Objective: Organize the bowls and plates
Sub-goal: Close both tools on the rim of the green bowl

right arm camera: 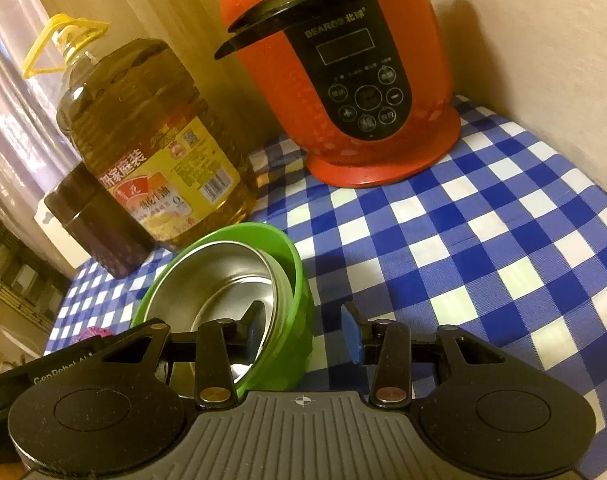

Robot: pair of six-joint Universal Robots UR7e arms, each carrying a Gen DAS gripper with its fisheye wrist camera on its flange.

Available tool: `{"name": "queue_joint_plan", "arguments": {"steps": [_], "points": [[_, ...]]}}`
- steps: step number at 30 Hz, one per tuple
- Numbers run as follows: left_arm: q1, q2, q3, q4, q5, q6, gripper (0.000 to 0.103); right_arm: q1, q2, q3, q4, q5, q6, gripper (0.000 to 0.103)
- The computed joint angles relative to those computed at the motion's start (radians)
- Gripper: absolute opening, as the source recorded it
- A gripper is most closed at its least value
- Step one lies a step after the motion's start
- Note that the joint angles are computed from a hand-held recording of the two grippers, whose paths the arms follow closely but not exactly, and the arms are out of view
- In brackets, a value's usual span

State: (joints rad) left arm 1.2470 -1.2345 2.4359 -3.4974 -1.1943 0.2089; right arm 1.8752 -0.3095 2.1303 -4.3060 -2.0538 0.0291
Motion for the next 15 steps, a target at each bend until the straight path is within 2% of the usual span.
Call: {"name": "queue_joint_plan", "arguments": {"steps": [9, 15], "points": [[0.016, 0.035, -0.011, -0.021, -0.014, -0.017, 0.025, -0.033, 0.013, -0.011, -0.009, 0.050, 0.000, 0.042], [0.015, 0.063, -0.011, -0.069, -0.008, -0.008, 0.024, -0.039, 0.026, -0.031, -0.010, 0.069, -0.032, 0.042]]}}
